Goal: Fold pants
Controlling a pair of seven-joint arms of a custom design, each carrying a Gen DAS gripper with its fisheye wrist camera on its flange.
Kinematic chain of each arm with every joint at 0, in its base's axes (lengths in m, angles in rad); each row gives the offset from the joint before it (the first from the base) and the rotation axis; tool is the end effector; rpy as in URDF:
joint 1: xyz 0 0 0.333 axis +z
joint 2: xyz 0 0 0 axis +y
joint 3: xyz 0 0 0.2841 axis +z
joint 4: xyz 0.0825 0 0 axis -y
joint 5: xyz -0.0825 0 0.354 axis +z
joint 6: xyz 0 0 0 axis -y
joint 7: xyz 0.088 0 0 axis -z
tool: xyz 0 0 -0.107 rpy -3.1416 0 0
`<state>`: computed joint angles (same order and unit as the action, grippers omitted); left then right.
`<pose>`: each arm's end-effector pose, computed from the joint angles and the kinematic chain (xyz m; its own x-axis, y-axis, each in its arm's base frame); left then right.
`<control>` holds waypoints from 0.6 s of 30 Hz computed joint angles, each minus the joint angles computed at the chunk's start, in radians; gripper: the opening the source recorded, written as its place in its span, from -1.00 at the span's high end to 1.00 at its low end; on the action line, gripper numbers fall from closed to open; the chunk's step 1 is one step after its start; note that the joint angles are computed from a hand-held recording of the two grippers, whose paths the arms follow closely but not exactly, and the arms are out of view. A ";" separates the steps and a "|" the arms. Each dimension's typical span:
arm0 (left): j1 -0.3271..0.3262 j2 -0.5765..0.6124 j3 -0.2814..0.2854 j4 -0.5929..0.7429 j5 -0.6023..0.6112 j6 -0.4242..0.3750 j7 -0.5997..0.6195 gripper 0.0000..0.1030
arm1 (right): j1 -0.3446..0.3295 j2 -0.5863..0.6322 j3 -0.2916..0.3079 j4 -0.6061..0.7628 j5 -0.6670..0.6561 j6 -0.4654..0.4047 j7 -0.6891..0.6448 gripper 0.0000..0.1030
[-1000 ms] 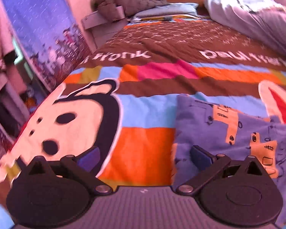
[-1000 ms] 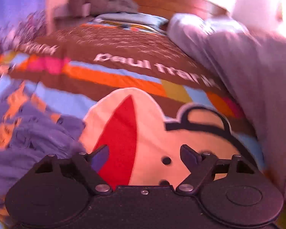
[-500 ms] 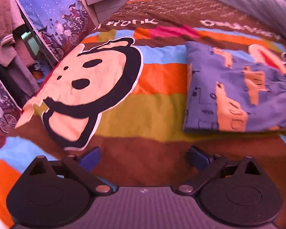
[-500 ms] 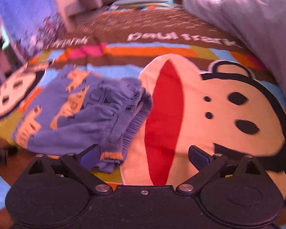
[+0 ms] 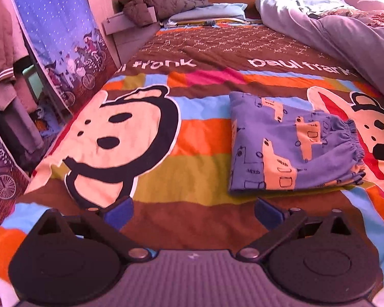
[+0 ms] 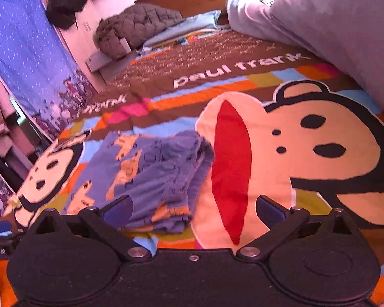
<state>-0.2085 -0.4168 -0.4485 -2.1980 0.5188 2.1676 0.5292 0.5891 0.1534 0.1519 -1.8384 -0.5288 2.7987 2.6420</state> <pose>0.3581 -0.2819 0.5552 0.2071 -0.9699 -0.1283 -0.7563 -0.0756 -0.6498 0.4428 0.4300 0.5170 0.2135 -0.9195 -0.3302 -0.7271 0.0762 -0.6823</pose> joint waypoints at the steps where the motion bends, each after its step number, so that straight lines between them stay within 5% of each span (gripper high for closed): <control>1: 0.002 -0.001 0.006 -0.008 0.002 0.018 -0.003 -0.99 | -0.003 0.007 -0.002 0.003 0.001 0.014 0.000 -0.99; 6: 0.017 -0.010 0.057 -0.075 -0.035 0.198 0.000 -0.99 | -0.067 0.063 0.058 0.025 0.213 0.106 -0.199 -0.99; 11: 0.059 0.010 0.096 -0.175 -0.052 0.515 0.077 -0.99 | -0.229 0.173 0.257 0.114 0.590 0.141 -0.657 -0.99; 15: 0.170 0.047 0.038 -0.221 0.003 0.728 0.068 -0.99 | -0.231 0.262 0.251 0.231 0.631 0.087 -0.833 -0.99; 18: 0.046 0.102 0.156 -0.229 -0.193 0.806 0.263 -0.99 | -0.193 0.342 0.196 0.345 0.616 -0.020 -0.892 -0.99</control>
